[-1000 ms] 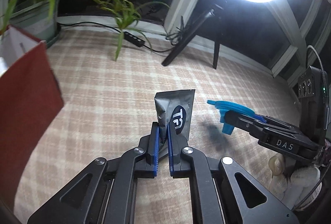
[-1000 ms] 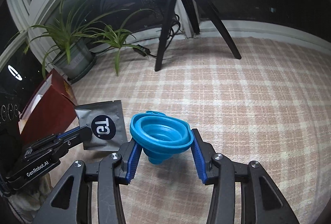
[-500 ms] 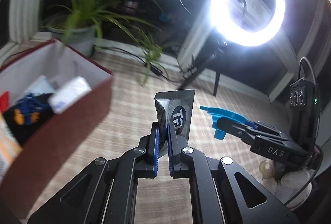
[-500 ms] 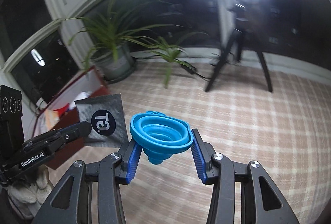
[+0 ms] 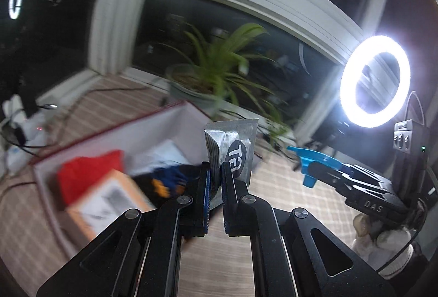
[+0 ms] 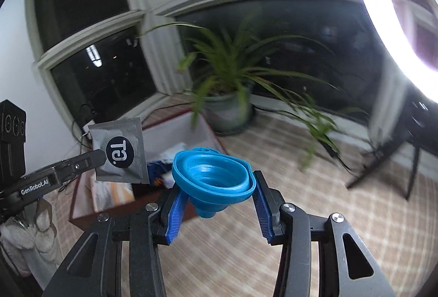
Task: Organize soft objects
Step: 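Lift the funnel and grey pouch and carry them over the box, then lower the funnel and pouch into the box and open both grippers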
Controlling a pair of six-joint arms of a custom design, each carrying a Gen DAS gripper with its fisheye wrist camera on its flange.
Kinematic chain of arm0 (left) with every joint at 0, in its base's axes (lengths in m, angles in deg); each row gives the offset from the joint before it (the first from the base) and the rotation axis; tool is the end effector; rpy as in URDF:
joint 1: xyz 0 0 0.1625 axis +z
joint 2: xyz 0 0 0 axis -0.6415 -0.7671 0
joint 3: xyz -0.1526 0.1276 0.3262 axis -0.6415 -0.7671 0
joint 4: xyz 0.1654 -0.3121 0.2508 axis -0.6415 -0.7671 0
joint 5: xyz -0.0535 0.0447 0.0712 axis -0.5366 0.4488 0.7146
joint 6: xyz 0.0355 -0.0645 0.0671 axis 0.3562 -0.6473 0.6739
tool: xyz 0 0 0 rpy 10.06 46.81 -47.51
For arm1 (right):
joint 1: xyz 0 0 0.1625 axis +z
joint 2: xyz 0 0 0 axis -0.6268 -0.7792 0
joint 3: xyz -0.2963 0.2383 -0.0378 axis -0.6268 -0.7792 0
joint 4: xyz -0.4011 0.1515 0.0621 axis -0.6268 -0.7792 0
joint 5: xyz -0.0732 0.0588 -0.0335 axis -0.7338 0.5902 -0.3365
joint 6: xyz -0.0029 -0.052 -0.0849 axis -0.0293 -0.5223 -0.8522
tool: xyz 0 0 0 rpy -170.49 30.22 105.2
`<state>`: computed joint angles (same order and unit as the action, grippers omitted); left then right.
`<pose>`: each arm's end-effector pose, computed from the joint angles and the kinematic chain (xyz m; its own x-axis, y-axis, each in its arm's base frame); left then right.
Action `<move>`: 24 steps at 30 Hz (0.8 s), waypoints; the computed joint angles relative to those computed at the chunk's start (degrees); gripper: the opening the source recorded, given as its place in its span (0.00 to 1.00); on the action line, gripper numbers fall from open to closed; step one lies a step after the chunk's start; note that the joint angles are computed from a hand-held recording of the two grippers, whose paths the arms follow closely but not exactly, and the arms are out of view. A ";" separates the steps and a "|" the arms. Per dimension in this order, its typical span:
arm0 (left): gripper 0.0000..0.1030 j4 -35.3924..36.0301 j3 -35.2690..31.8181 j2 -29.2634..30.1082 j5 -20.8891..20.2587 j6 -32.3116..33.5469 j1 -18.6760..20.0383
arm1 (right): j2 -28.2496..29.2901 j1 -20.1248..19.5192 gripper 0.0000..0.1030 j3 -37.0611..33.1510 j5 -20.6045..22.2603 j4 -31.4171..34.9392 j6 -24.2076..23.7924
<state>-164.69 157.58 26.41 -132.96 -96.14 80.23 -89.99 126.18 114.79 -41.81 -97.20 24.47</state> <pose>-0.4587 -0.6325 0.0612 -0.8502 0.3742 -0.3702 0.5240 0.6683 -0.5279 0.0786 -0.5743 0.4498 -0.8225 -0.0833 0.5626 -0.4695 0.6578 -0.5890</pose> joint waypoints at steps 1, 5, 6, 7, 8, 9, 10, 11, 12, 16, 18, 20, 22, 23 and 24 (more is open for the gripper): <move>0.06 -0.20 0.04 -0.28 1.10 0.23 0.16 | 1.18 0.65 0.41 -0.97 -0.05 0.28 -0.39; 0.06 -0.84 -0.13 -1.03 3.74 0.88 1.08 | 5.88 3.08 0.41 -4.25 -1.13 -0.07 -2.53; 0.06 -0.79 -0.10 -1.22 4.31 1.09 1.26 | 6.89 3.43 0.41 -5.06 -1.35 -0.13 -2.90; 0.06 -0.55 -0.41 -1.23 4.74 1.24 1.52 | 7.88 3.79 0.41 -5.90 -1.49 0.02 -3.09; 0.06 -0.39 -0.49 -1.36 5.17 1.40 1.78 | 9.01 4.18 0.41 -7.02 -1.54 0.64 -3.04; 0.06 -0.06 -1.09 -1.08 5.61 1.50 1.98 | 10.12 4.53 0.41 -8.02 -1.64 1.17 -3.04; 0.06 0.37 -1.71 -0.78 6.02 1.52 2.29 | 11.09 4.79 0.41 -8.73 -1.88 1.22 -3.18; 0.06 1.04 -2.23 -0.62 6.32 1.37 2.33 | 12.10 4.98 0.41 -9.50 -2.19 1.42 -3.42; 0.06 1.75 -2.99 -0.23 6.56 1.28 2.57 | 13.18 5.12 0.41 -10.32 -2.58 1.58 -3.60; 0.06 5.32 -5.21 0.69 7.08 0.93 3.26 | 16.44 5.16 0.41 -12.55 -3.83 2.44 -4.15; 0.06 6.56 -6.13 1.16 7.60 0.77 3.44 | 17.84 5.14 0.41 -13.65 -4.45 2.87 -4.17; 0.06 7.40 -7.12 1.71 8.20 0.66 3.60 | 18.85 5.02 0.42 -14.80 -4.58 4.11 -3.68; 0.06 8.44 -8.13 2.26 8.79 0.54 3.71 | 19.97 4.95 0.43 -16.26 -4.68 5.31 -3.07; 0.06 8.98 -8.58 2.45 8.66 0.39 3.85 | 20.40 4.87 0.44 -16.93 -4.58 6.07 -2.79; 0.06 9.56 -9.18 2.73 8.49 0.32 4.03 | 20.91 4.81 0.45 -17.72 -4.47 6.80 -2.60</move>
